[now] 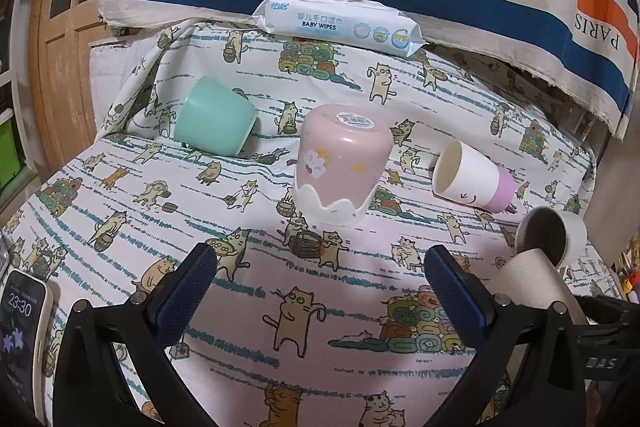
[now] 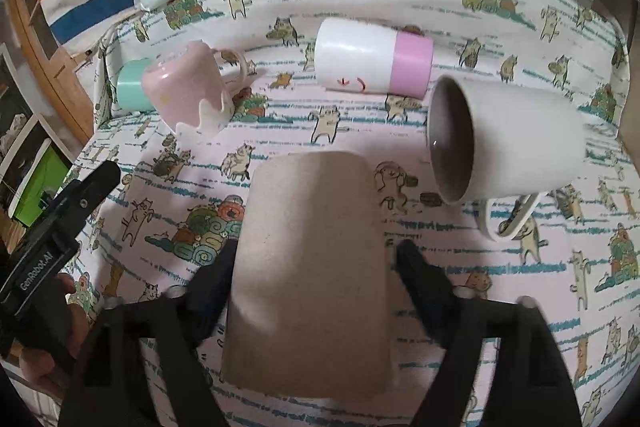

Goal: Flip cup upside down

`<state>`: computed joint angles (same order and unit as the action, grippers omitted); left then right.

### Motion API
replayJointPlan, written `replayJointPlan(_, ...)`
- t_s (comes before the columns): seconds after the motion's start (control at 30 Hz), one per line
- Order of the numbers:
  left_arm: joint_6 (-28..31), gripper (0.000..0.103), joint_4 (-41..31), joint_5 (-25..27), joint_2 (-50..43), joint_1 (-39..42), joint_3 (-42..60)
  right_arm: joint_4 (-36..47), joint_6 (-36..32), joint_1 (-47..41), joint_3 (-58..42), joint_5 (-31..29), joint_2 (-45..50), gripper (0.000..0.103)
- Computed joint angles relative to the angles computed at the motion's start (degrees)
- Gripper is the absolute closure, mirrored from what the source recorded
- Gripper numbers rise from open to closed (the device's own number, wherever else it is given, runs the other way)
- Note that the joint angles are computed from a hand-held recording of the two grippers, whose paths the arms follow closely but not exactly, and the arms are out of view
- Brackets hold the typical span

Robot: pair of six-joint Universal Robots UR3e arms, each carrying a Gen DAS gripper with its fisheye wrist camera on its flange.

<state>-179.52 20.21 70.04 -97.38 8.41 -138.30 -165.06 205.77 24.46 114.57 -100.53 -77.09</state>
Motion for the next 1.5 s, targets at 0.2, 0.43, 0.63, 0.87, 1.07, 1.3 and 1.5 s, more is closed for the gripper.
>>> replayJointPlan(0.2,-0.05,0.0,0.38,0.0,-0.17,-0.11,-0.07,-9.42,-1.98,0.33,6.67,-3.67,-4.06,0.016)
replayJointPlan(0.43,0.38,0.0,1.5,0.13,-0.23,-0.58,-0.37,-28.28,-7.45,1.36,16.81,-13.93,-6.57,0.01)
replayJointPlan(0.63,1.3,0.0,4.03,0.79,-0.37,-1.65,-1.13,-51.3,-14.41,1.79,25.42,-22.13,-3.01,0.0)
replayJointPlan(0.87,1.65,0.0,4.89,0.97,-0.45,-2.03,-1.32,-66.39,-15.55,-3.19,34.13,-19.13,-1.27,0.0)
replayJointPlan(1.07,1.61,0.0,5.14,1.02,-0.53,-2.08,-1.4,-68.49,-14.47,-6.19,36.66,-15.64,-1.93,0.0)
replayJointPlan(1.3,2.66,0.0,4.45,1.66,-0.56,-2.89,-0.86,-68.94,-15.64,-2.57,34.87,-19.6,-0.13,0.0)
replayJointPlan(1.5,2.06,0.0,-9.7,2.3,4.88,-6.58,3.74,-71.31,-15.75,-1.82,35.35,-20.76,0.47,0.0)
